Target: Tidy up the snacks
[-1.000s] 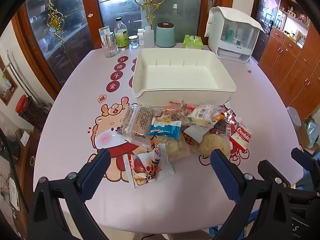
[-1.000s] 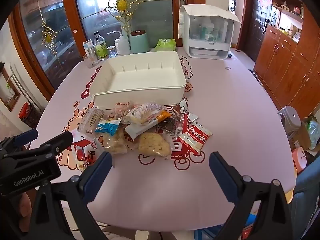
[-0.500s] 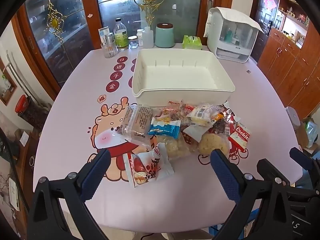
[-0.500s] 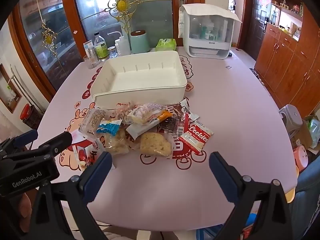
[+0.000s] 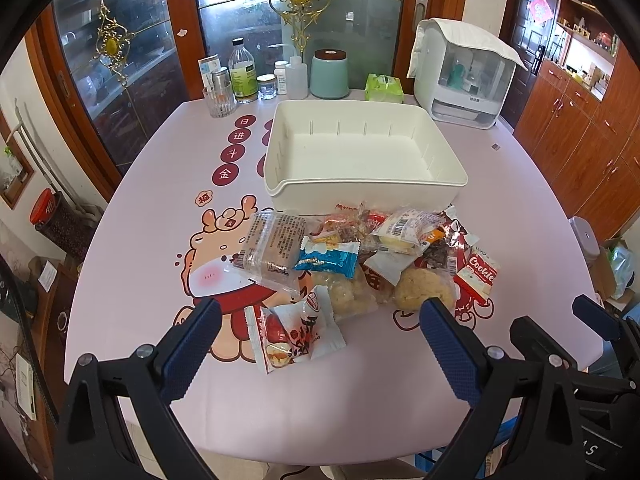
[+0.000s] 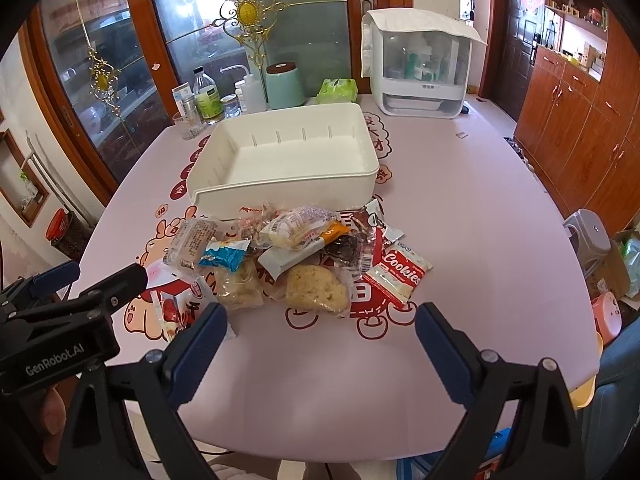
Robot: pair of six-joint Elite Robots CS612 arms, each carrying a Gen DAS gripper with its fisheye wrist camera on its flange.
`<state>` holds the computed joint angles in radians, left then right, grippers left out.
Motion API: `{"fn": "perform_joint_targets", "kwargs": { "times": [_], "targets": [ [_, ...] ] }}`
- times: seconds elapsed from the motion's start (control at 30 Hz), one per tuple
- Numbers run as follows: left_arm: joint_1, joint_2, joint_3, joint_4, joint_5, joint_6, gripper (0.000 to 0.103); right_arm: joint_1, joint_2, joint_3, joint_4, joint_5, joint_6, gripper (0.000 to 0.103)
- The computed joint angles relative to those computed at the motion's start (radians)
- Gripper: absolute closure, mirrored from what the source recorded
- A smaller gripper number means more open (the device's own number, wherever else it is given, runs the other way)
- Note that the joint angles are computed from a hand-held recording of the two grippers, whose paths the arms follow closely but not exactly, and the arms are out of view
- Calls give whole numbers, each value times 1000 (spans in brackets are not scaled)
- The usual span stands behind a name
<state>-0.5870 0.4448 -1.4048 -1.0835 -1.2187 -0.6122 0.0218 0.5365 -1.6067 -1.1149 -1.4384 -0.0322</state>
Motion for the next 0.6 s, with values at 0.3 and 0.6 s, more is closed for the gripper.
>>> {"fn": "perform_joint_targets", "kwargs": {
  "times": [0.3,0.6],
  "targets": [
    [-11,-5,1,7,25,-20,5,-10,3,-3,-12,43,-12,14],
    [-24,-1,-10,25,45,-68,5,-19,6,-8,-16,75,-47,14]
  ]
}}
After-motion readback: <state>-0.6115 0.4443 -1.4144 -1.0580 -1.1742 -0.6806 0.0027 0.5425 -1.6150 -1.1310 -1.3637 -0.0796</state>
